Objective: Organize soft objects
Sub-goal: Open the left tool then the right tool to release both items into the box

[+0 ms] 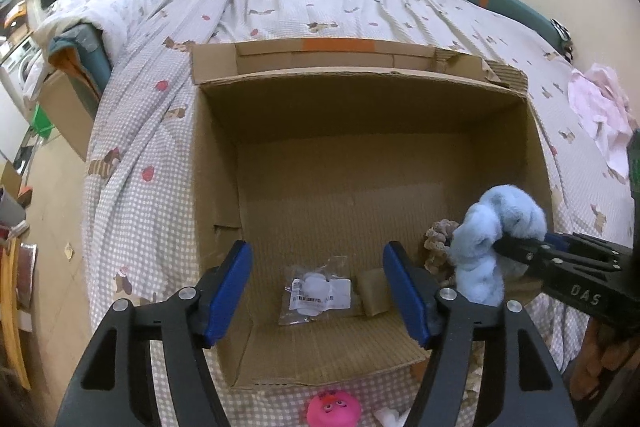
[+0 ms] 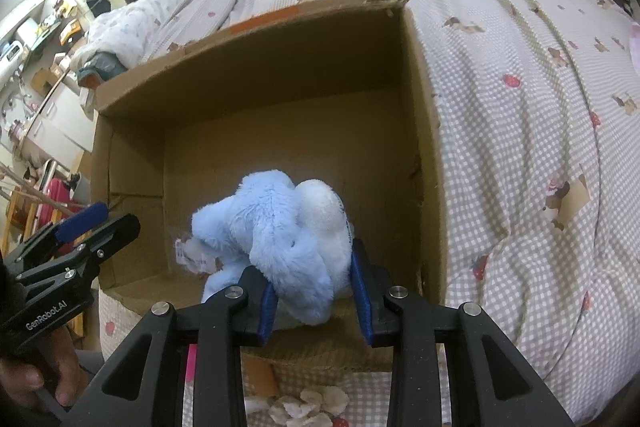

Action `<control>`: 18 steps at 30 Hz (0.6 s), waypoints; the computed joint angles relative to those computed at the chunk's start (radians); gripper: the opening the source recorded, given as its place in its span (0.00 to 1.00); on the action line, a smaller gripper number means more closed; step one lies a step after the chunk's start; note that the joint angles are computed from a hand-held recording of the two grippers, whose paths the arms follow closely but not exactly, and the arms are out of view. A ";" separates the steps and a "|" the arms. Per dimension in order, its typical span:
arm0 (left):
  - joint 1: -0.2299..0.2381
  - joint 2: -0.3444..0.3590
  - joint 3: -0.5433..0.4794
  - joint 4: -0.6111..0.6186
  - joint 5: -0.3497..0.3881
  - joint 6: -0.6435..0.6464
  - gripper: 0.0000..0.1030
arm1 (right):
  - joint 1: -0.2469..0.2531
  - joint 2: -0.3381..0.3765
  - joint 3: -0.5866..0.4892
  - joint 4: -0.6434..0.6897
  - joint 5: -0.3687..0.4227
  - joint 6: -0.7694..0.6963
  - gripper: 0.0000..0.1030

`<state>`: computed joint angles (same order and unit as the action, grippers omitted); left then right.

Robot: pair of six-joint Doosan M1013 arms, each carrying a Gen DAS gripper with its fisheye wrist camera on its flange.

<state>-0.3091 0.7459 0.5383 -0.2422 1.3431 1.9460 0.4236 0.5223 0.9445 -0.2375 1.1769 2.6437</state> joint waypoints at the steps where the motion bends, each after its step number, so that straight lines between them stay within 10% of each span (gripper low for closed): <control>1: 0.004 0.011 -0.020 -0.013 0.020 -0.012 0.63 | 0.001 -0.007 0.009 -0.013 -0.012 0.018 0.47; 18: 0.015 -0.032 0.026 -0.037 -0.103 -0.051 0.74 | 0.037 -0.073 0.077 -0.315 -0.172 0.218 1.00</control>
